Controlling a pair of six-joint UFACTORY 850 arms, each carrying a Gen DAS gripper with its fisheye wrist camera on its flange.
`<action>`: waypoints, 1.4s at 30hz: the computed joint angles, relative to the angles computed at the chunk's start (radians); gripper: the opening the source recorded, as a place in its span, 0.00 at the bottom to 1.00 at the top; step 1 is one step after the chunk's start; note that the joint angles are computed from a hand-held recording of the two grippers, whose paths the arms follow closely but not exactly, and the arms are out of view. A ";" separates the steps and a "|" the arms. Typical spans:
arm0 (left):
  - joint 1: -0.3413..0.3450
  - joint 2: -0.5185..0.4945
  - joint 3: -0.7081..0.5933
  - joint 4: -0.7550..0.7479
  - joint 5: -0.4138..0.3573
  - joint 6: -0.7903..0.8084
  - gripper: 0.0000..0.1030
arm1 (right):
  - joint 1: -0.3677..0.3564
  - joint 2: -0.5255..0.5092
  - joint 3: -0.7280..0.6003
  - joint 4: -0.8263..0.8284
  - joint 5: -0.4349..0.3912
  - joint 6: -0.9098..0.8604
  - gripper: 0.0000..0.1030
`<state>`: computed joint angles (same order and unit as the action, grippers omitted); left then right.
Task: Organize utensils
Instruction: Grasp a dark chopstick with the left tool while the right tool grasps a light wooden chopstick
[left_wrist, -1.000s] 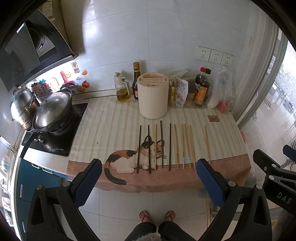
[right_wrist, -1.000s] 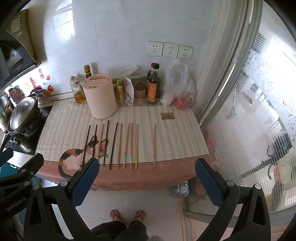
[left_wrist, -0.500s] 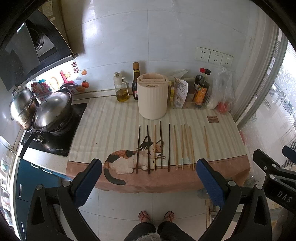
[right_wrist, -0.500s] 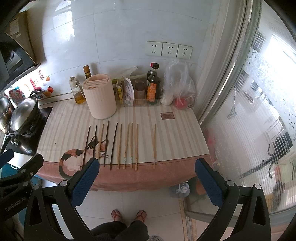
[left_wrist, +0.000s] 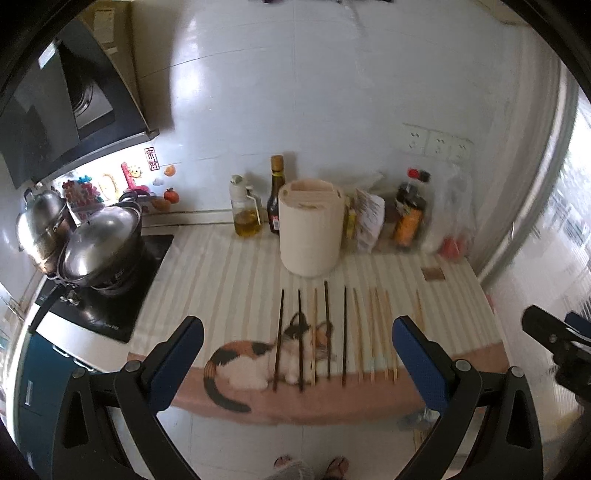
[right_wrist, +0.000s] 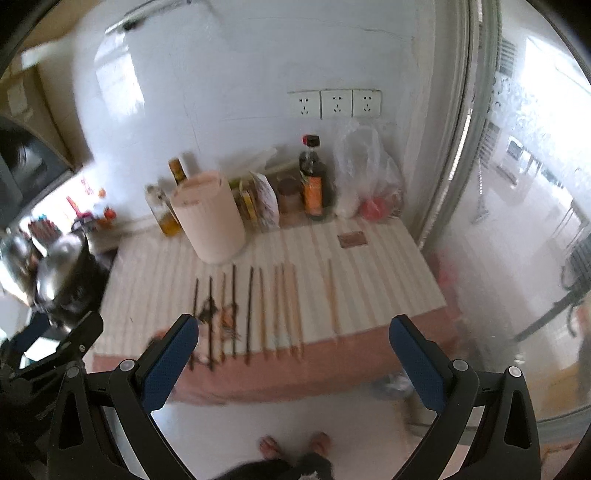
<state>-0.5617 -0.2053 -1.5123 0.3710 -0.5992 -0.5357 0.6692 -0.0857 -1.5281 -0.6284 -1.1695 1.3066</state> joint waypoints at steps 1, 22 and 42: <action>0.006 -0.018 -0.005 0.034 0.007 -0.038 1.00 | -0.007 -0.004 0.008 -0.008 0.011 0.016 1.00; 0.141 -0.659 -0.542 -0.302 -0.377 0.198 0.76 | -0.394 -0.304 0.101 0.533 0.347 -0.414 0.69; 0.159 -0.864 -0.749 -0.359 -0.540 0.218 0.04 | -0.460 -0.732 -0.291 0.560 0.134 -0.720 0.23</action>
<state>-0.4030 -1.0692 -2.2617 0.0125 -1.1389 -0.3172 0.2095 -0.8179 -1.8195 -0.0686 -1.0357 0.5869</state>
